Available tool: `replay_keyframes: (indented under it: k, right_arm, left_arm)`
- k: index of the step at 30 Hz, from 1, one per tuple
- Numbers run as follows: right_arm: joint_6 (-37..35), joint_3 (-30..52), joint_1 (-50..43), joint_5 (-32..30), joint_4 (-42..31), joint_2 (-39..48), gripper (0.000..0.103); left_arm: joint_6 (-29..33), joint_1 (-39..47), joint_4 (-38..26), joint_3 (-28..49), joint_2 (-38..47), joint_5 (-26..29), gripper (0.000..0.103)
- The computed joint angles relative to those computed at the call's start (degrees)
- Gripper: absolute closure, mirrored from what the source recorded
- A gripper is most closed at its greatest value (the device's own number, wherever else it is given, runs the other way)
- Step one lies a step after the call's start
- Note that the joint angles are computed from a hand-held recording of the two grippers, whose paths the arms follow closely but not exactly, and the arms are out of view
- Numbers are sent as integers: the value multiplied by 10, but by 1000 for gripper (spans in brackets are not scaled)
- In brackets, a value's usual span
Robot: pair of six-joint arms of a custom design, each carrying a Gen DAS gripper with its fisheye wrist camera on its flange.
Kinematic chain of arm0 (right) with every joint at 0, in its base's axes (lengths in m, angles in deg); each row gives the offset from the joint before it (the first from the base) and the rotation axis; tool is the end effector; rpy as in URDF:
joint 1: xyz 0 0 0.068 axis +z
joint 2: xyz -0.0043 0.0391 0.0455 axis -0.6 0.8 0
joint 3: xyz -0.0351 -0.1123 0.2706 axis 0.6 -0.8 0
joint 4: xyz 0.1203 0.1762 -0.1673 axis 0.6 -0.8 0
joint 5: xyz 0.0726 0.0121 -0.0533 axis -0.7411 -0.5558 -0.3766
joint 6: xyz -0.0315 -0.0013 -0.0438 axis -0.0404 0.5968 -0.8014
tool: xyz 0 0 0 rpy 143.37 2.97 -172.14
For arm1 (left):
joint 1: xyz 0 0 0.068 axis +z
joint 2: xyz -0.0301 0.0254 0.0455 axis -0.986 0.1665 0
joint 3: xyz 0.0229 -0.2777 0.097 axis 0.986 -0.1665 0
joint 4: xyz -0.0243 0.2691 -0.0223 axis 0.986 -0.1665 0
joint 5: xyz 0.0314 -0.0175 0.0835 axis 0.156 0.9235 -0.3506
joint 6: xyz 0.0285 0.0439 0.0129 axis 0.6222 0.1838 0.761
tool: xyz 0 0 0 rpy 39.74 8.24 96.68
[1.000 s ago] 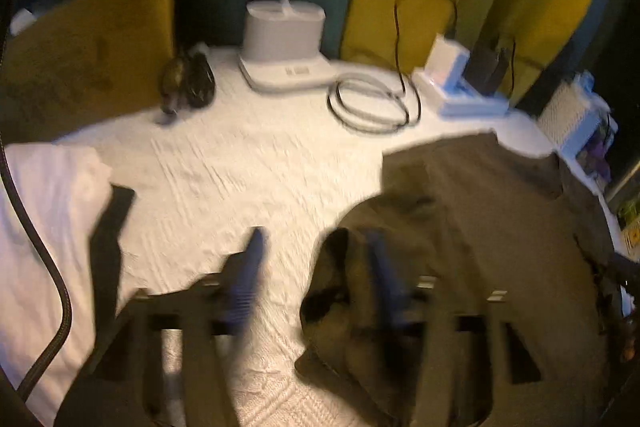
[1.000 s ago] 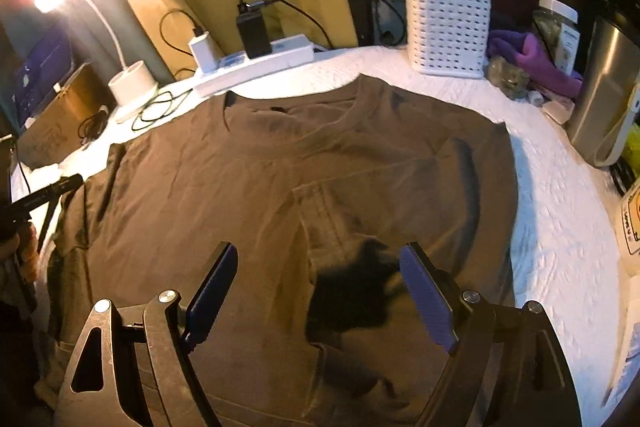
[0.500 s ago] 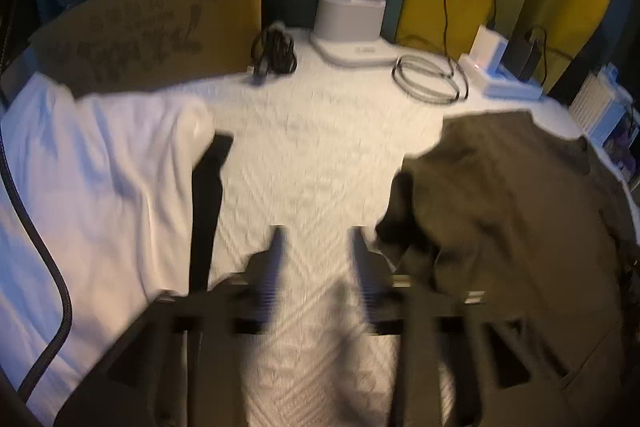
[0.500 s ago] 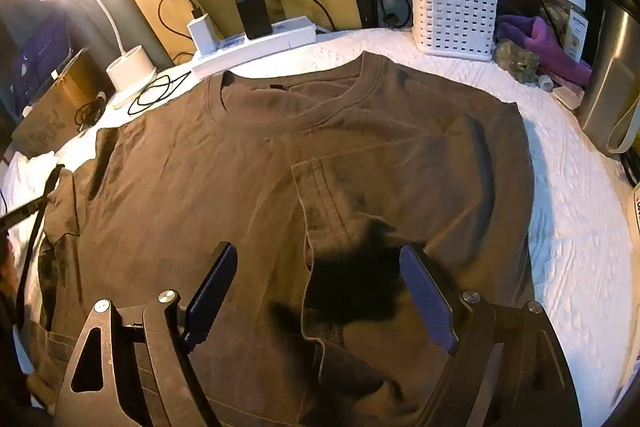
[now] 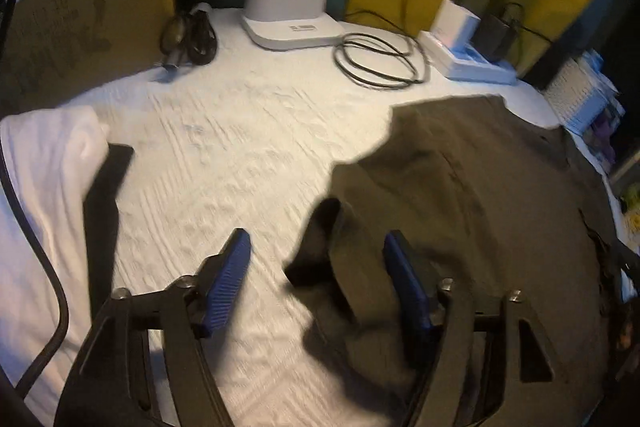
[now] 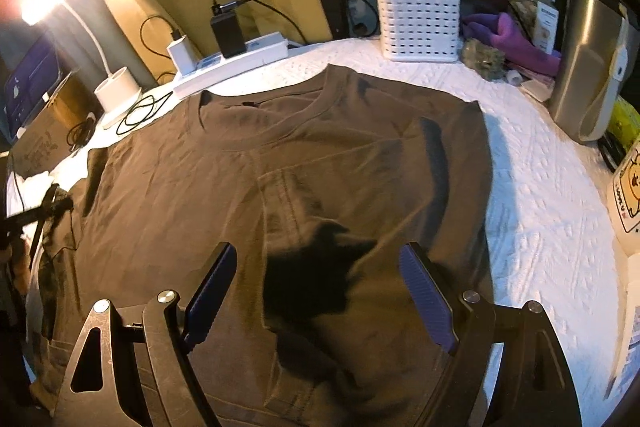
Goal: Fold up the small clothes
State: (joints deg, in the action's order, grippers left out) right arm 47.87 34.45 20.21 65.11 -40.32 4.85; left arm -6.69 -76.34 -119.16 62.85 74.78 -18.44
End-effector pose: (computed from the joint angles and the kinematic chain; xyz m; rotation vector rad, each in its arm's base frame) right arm 0.1401 0.1789 0.2444 0.6151 2.4269 -0.0425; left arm 0.3451 0.0140 0.2287 0.3066 2.5781 -0.2893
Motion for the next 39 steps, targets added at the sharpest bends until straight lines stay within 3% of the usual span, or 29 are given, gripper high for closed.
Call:
replay_keyframes:
  k: [1, 3, 7, 12, 26, 27, 29, 30, 31, 39]
  right_arm:
    - [-1, -3, 0, 0, 3, -2, 18]
    - [-5, -5, 0, 0, 11, -4, 18]
    - [-16, -6, 9, 6, 22, -10, 18]
    - [11, -18, 34, 20, 13, -31, 18]
    - [199, -63, 149, 61, -92, -93, 18]
    - [207, -65, 154, 61, -95, -93, 18]
    - [225, -68, 166, 62, -101, -94, 18]
    - [229, -68, 170, 63, -103, -94, 18]
    - [234, -68, 174, 64, -105, -93, 18]
    - [255, -55, 195, 70, -122, -81, 18]
  left_arm:
    - [7, -2, -1, -4, -4, -4, 78]
    - [5, -1, 17, -25, -26, -5, 93]
    - [-19, -4, 69, -68, -95, -13, 94]
    - [-7, -73, 117, -94, -158, -56, 94]
    - [4, -263, 115, -108, -126, -159, 93]
    - [3, -274, 112, -108, -124, -168, 92]
    - [-3, -284, 103, -109, -125, -166, 79]
    - [-7, -287, 93, -108, -127, -153, 64]
    - [-11, -288, 82, -109, -134, -134, 56]
    - [-9, -230, -13, -107, -201, -29, 54]
